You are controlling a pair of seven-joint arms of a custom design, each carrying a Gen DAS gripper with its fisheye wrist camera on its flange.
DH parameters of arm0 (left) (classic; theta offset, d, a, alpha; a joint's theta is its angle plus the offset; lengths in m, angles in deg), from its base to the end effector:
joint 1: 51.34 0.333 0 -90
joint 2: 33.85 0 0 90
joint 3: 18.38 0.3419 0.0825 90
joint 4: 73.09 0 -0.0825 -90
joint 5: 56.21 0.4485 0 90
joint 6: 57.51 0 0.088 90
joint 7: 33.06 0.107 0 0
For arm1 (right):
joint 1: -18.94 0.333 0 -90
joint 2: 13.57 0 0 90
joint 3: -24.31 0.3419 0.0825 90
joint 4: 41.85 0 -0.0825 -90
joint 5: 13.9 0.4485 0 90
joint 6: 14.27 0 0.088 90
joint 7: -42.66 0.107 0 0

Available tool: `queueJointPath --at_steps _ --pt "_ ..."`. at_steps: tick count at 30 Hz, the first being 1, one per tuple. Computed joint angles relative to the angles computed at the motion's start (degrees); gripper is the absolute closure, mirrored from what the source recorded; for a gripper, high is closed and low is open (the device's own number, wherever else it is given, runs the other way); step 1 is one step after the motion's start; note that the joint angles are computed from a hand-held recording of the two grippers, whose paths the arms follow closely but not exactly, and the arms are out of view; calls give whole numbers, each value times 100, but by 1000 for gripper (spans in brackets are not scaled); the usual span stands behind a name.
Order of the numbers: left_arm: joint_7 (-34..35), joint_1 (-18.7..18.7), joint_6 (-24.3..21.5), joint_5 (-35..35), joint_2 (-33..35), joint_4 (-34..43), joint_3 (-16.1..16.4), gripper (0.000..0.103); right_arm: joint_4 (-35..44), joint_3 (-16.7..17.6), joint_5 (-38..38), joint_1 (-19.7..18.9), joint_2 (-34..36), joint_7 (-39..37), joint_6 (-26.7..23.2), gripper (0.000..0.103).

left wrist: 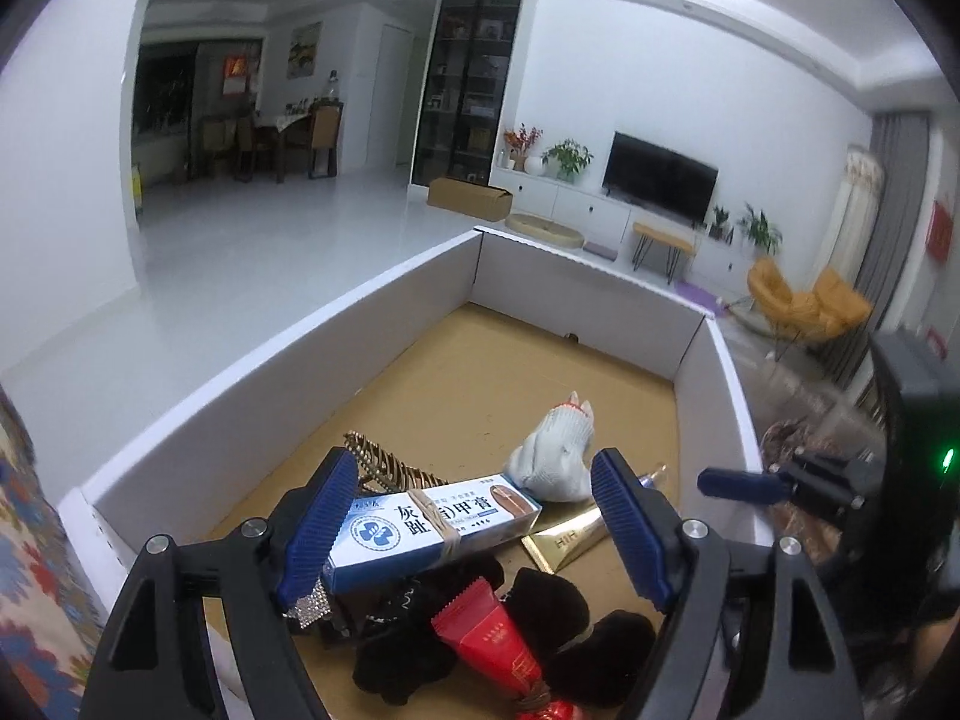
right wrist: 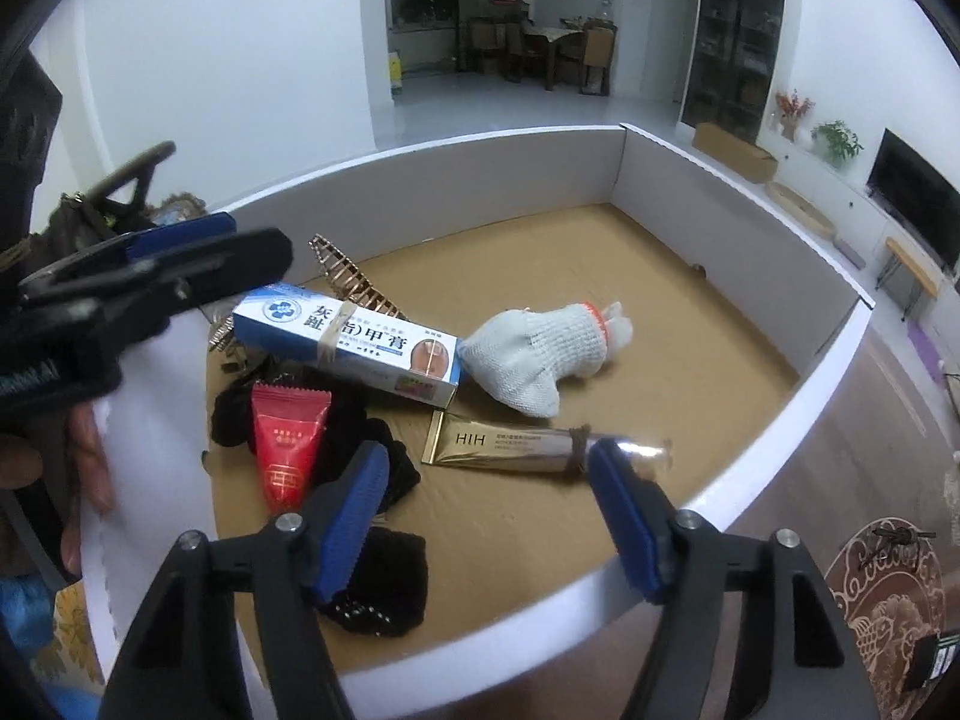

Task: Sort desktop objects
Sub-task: 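Carry the box and tube over the tray and release both, then withdraw both tools from the tray back to the table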

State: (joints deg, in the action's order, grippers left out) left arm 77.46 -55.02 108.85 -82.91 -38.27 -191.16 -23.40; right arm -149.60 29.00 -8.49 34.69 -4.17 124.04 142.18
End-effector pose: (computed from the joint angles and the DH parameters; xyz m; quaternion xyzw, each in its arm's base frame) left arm 0.6323 -0.0708 0.5752 -0.5928 0.6637 -0.3855 0.2440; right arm 0.6673 0.2417 0.4987 -0.7917 0.5089 -0.1820 0.2850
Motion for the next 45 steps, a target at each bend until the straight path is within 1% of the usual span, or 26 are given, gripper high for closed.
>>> queueJointPath --at_steps 1,2,3,5,6,8,9,10,12,13,14,15,16,17,19,21,23,24,26,28,33,37,38,41,43,45 --pt "20 -162 -60 -75 -77 -54 134 24 -18 35 135 -30 -72 -75 -45 39" --pt "237 -290 -240 -552 -61 15 224 24 -29 -8 83 -25 -96 16 -62 39" --pt "371 -233 -433 -891 -6 105 114 24 -86 -63 6 -25 -144 158 -46 39" --pt "379 -206 -577 -868 61 196 -34 24 -230 -63 285 -143 -247 44 50 39" --pt "289 -226 -528 -732 96 219 -117 24 -297 -87 361 -189 -294 42 80 39" --pt "25 -246 -500 -449 174 285 -224 24 -384 -184 143 -203 -358 317 107 38" --pt "-279 -238 -534 -139 236 344 -275 23 -434 -219 91 -229 -391 430 134 37" --pt "-644 -221 -631 276 304 421 -315 19 -473 -229 87 -252 -429 487 160 37" --pt "-1188 -201 -813 996 396 552 -355 12 -654 -193 484 -348 -582 282 331 32" --pt "-1231 -204 -853 1105 417 587 -367 7 -784 -194 602 -370 -687 232 473 32" --pt "-1325 -207 -879 1281 414 588 -379 5 -917 -191 807 -392 -803 86 599 26" --pt "-1423 -212 -890 1473 422 593 -389 4 -1068 -196 1120 -407 -943 -132 724 11" --pt "-1477 -215 -906 1568 413 591 -396 3 -1246 -226 1209 -410 -1103 -127 867 5" --pt "-1656 -224 -908 1829 420 596 -409 3 -1416 -253 1230 -407 -1246 -55 1048 0" --pt "-2013 -236 -846 2324 390 550 -423 3 -1877 -348 1356 -402 -1635 19 1432 0" --pt "-2169 -220 -807 2585 294 456 -414 3 -2283 -322 948 -581 -1973 508 1577 0" --pt "-2261 -224 -782 2661 266 433 -416 3 -2682 -284 490 -852 -2322 956 1535 0" --pt "-2250 -238 -772 2604 250 424 -419 2 -2940 -203 169 -1104 -2524 1260 1466 0" --pt "-2279 -261 -744 2618 204 406 -437 2 -3279 -210 -200 -1361 -2800 1579 1299 0" --pt "-2313 -276 -751 2731 80 337 -450 2 -3731 -68 -765 -1863 -3137 2008 1082 0" --pt "-2429 -391 -686 3074 -132 236 -577 2 -4571 -68 -1717 -2668 -3811 2546 698 0" --pt "-2059 -662 -699 2797 -335 167 -632 2 -5061 -279 -1981 -2993 -4236 2695 602 0" --pt "-1839 -810 -673 2584 -412 120 -651 2 -5170 -365 -1972 -3039 -4332 2691 585 0" --pt "-1250 -1193 -704 1914 -596 21 -617 0 -5363 -318 -2105 -3338 -4531 2824 497 0" --pt "-651 -1563 -919 1209 -615 22 -554 0 -5406 -524 -1978 -3324 -4597 2750 397 0" --pt "-222 -1787 -1456 711 -457 173 -588 0 -5389 -467 -2031 -3469 -4577 2855 368 0"
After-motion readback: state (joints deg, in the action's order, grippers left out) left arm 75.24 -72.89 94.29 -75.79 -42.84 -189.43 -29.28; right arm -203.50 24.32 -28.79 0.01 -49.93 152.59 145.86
